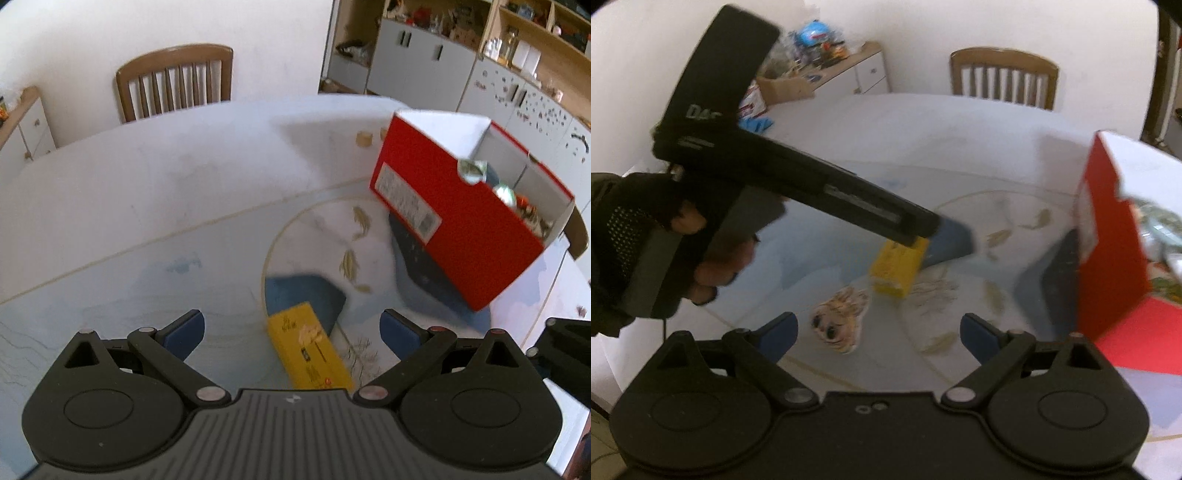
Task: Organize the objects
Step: 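Move both tools out of the shoebox toward the yellow carton and bunny plush, then close the left tool on the yellow drink carton while the right tool grasps the bunny plush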
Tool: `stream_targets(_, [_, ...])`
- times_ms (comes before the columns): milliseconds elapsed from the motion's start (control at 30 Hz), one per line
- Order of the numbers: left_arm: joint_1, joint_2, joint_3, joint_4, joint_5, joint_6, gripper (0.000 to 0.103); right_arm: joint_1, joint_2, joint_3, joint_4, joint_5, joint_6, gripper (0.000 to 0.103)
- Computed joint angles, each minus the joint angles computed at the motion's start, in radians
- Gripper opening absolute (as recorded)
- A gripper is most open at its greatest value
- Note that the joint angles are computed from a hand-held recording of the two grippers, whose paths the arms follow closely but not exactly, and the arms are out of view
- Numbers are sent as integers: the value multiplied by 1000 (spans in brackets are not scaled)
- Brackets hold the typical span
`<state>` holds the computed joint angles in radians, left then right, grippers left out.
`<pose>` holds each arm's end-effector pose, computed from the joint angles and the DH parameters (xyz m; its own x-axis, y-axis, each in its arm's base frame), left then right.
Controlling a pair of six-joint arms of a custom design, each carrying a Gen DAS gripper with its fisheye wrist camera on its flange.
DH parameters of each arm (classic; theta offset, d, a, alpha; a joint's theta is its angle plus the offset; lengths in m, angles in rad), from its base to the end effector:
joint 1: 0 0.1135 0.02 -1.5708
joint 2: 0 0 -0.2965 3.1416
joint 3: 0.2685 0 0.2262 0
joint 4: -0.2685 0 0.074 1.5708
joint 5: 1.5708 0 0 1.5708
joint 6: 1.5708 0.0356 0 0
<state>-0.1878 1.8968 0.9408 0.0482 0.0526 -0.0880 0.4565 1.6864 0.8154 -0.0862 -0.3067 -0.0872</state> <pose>0.3506 -0.0685 0.1645 -0.7905 0.0609 -0.6095 0.1494 0.9842 -0.0954 0.2670 0.1431 0.1916 -0.6809 -0.4269 -0.5951 -0.6380 0.7447 0.1958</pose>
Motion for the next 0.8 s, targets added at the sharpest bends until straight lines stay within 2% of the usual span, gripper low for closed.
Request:
stream_targets(400, [-10,91,28,21,5,-5,102,101,117,14,69,52,31,90])
stream_targets(567, [-6,100,24,30,10,-15,102,138,151,2,119,81,45,85])
stream_targets(700, [-6,100,15,42,-7,-17,101,160,167,-1,137,97,60,76])
stream_targets(800, [-1,97,7,50,1,-17,94,177,173,-8,148,105,57,74])
